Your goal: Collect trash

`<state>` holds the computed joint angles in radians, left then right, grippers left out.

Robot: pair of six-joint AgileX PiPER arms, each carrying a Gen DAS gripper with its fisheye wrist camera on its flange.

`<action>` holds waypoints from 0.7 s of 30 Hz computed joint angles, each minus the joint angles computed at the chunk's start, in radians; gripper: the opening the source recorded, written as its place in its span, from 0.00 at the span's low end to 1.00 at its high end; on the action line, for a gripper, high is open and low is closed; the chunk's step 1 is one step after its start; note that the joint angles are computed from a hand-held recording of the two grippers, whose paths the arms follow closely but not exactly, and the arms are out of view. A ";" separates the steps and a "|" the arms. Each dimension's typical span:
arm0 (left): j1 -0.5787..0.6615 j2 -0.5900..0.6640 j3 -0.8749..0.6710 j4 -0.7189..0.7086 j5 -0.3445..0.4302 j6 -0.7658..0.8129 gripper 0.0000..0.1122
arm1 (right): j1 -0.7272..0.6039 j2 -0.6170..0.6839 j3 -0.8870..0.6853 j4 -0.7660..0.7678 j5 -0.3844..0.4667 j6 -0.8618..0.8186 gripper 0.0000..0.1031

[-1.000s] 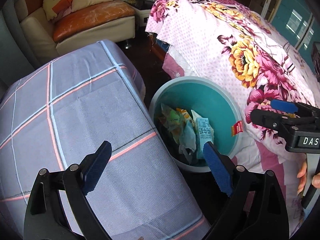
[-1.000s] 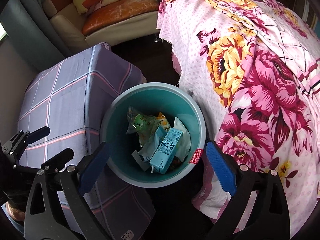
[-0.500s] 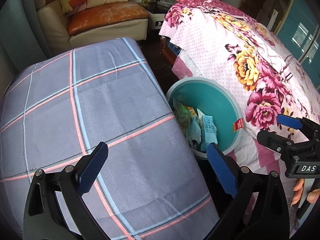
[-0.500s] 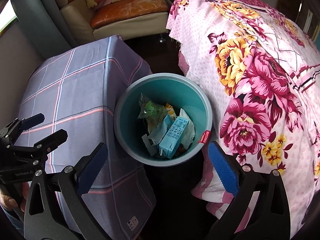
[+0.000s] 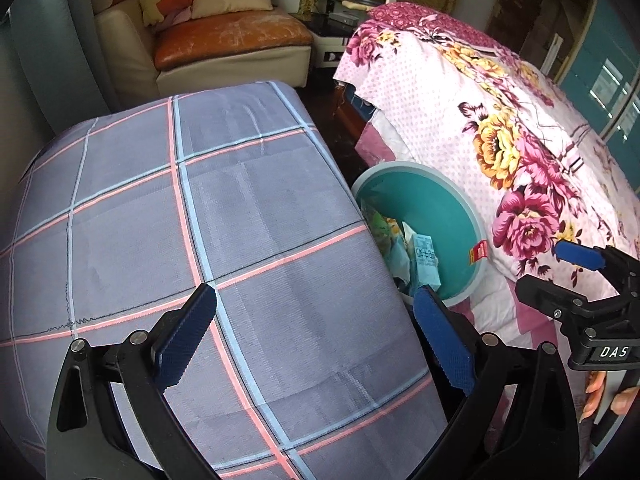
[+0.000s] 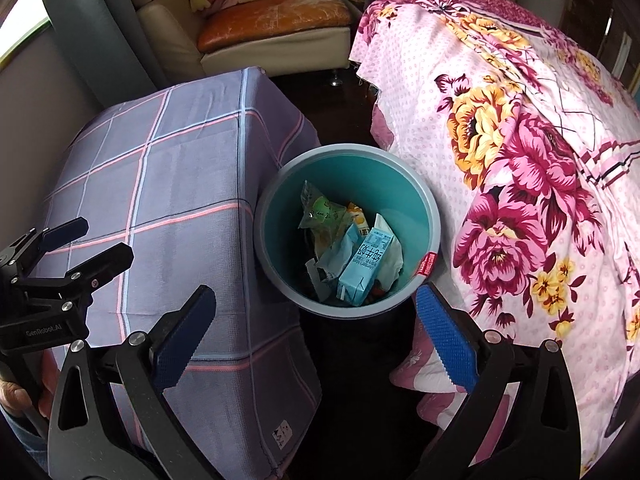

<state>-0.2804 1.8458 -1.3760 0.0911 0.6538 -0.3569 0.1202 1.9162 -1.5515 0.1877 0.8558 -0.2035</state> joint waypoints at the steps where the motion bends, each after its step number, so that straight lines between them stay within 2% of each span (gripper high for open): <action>1: 0.002 -0.003 0.004 0.004 -0.001 -0.004 0.88 | 0.003 -0.002 0.001 -0.004 0.000 0.003 0.93; 8: 0.009 -0.031 0.047 0.015 -0.047 -0.006 0.88 | 0.009 -0.007 0.012 -0.009 -0.003 0.014 0.93; 21: 0.017 -0.030 0.059 -0.002 -0.051 0.002 0.88 | 0.010 -0.006 0.015 -0.015 -0.003 0.023 0.93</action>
